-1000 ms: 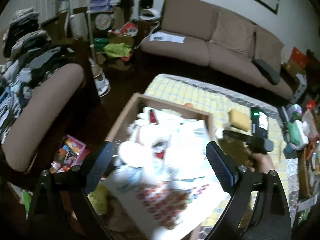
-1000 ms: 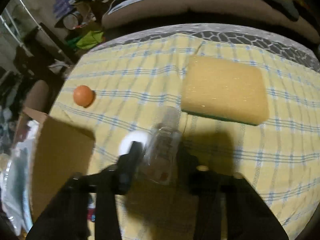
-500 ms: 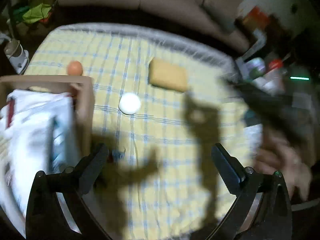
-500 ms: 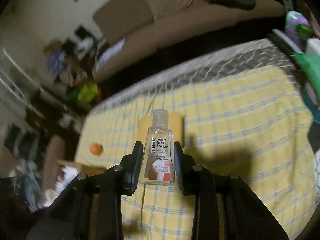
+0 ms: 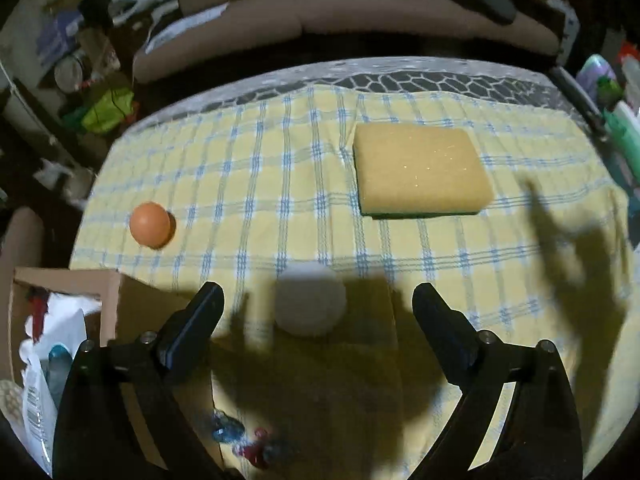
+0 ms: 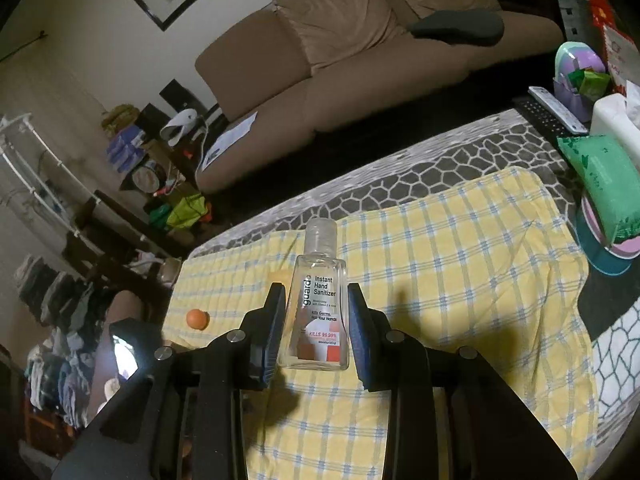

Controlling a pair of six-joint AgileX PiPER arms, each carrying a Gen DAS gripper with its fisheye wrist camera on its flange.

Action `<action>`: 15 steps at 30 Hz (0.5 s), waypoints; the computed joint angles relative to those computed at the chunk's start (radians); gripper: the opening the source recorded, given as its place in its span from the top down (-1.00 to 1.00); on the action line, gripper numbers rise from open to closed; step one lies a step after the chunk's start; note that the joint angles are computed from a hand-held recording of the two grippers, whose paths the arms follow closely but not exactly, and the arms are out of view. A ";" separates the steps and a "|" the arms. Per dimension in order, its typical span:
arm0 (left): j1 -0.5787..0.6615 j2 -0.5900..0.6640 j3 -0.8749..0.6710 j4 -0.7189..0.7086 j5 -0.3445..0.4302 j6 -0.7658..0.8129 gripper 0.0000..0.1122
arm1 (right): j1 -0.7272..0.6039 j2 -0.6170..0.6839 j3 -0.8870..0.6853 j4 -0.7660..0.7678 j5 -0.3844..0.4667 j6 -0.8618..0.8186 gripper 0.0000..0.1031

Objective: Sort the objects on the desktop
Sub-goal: 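Grasp the white round puff with the left tool while the right tool holds the sanitizer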

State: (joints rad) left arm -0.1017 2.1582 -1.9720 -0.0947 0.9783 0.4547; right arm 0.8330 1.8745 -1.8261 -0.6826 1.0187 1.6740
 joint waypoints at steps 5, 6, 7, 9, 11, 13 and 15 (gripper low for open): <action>0.020 0.041 -0.048 -0.137 0.090 0.068 -0.21 | 0.006 0.048 -0.079 0.021 0.025 -0.061 0.41; 0.009 0.053 -0.040 -0.087 0.065 0.023 -0.18 | 0.007 0.060 -0.099 0.026 0.033 -0.072 0.41; 0.008 0.063 -0.033 -0.058 0.044 -0.008 -0.21 | 0.008 0.072 -0.121 0.032 0.042 -0.088 0.41; 0.018 0.077 -0.034 -0.038 0.009 -0.044 -0.22 | 0.009 0.101 -0.175 0.050 0.072 -0.125 0.41; 0.053 0.136 -0.107 -0.109 0.077 -0.037 -0.25 | 0.007 0.123 -0.215 0.065 0.096 -0.157 0.41; 0.095 0.144 -0.112 -0.222 0.081 0.017 -0.20 | 0.006 0.131 -0.225 0.070 0.098 -0.164 0.41; 0.105 0.159 -0.151 -0.229 0.116 0.002 0.26 | 0.003 0.133 -0.223 0.074 0.094 -0.161 0.41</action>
